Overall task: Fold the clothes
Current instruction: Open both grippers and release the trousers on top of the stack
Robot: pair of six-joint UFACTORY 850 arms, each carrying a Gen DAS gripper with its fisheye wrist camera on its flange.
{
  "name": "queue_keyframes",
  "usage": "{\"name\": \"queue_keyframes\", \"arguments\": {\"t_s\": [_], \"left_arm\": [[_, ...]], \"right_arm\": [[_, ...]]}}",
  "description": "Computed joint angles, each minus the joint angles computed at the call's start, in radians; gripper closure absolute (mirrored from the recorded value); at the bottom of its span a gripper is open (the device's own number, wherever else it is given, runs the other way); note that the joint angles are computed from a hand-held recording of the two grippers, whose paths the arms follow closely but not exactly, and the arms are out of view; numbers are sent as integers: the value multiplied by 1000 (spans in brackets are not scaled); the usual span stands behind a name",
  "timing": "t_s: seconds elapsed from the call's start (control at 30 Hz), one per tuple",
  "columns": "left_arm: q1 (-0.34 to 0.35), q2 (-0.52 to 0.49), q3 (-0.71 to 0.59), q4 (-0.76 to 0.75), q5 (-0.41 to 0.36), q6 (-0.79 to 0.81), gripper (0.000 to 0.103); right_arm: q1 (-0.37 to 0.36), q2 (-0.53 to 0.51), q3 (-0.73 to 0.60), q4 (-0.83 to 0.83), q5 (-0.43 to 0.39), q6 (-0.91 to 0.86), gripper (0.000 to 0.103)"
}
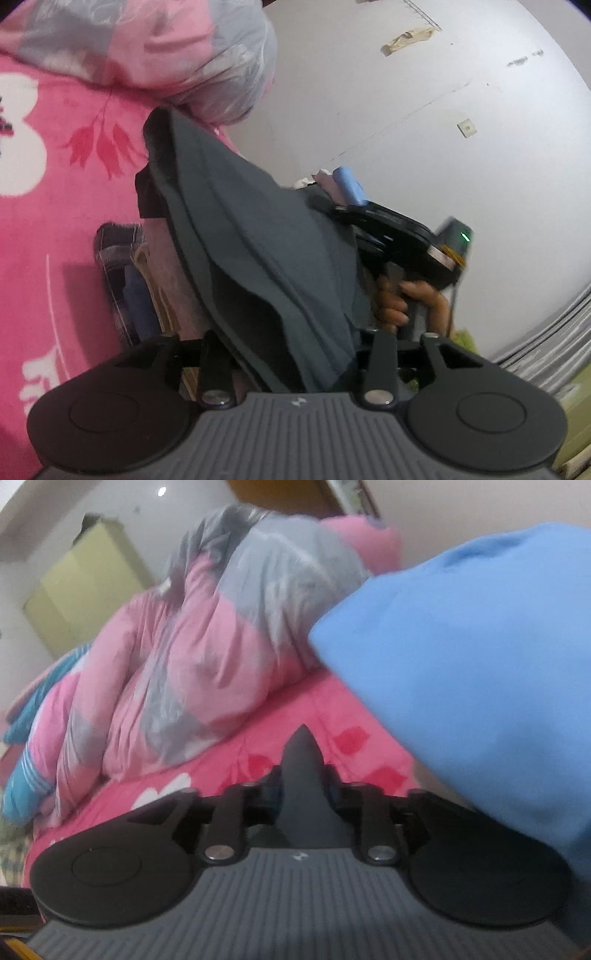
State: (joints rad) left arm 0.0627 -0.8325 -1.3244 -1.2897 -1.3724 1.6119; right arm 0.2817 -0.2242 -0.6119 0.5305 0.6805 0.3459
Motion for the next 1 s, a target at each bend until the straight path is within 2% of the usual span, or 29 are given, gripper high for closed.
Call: {"name": "queue_keyframes", "arguments": {"t_s": [0.1,0.13,0.27,0.33,0.4,0.47,0.57,0.67,0.7,0.73,0.77,0.87,0.93,1.0], "left_arm": [[26,7,-4,-8,-5,0,35],[37,20,5,-25,18,20,32],[82,90,75,-163,117,167,36],[87,114,92,-212,130,237,37],[69,140,100,-218,145,299,37],[36,168,109,-212,170,373,37],[-37,218,150,-220,283,511,37],[-103,254,204,-265,439,629,40],[-111,260,218,-288,460,665,40],[-118,265,231,-312,477,701,40],[-125,270,245,-338,494,739,40],[-119,283,258,-329,493,743,40],[-119,287,263,-327,493,754,39],[-119,293,274,-340,499,785,39]], "right_arm": [[108,118,106,219,123,-159,62],[155,162,136,322,155,-240,62],[361,292,227,718,288,-505,62],[452,317,264,835,329,-517,62],[525,307,303,865,366,-366,60],[567,286,342,844,352,-157,54],[615,226,384,747,357,157,51],[617,155,405,580,405,404,49],[617,141,400,558,413,413,53],[618,136,392,557,407,383,80],[620,132,383,556,402,355,98],[701,171,363,705,468,153,99],[762,179,354,800,523,77,99],[776,151,335,855,508,22,98]]}}
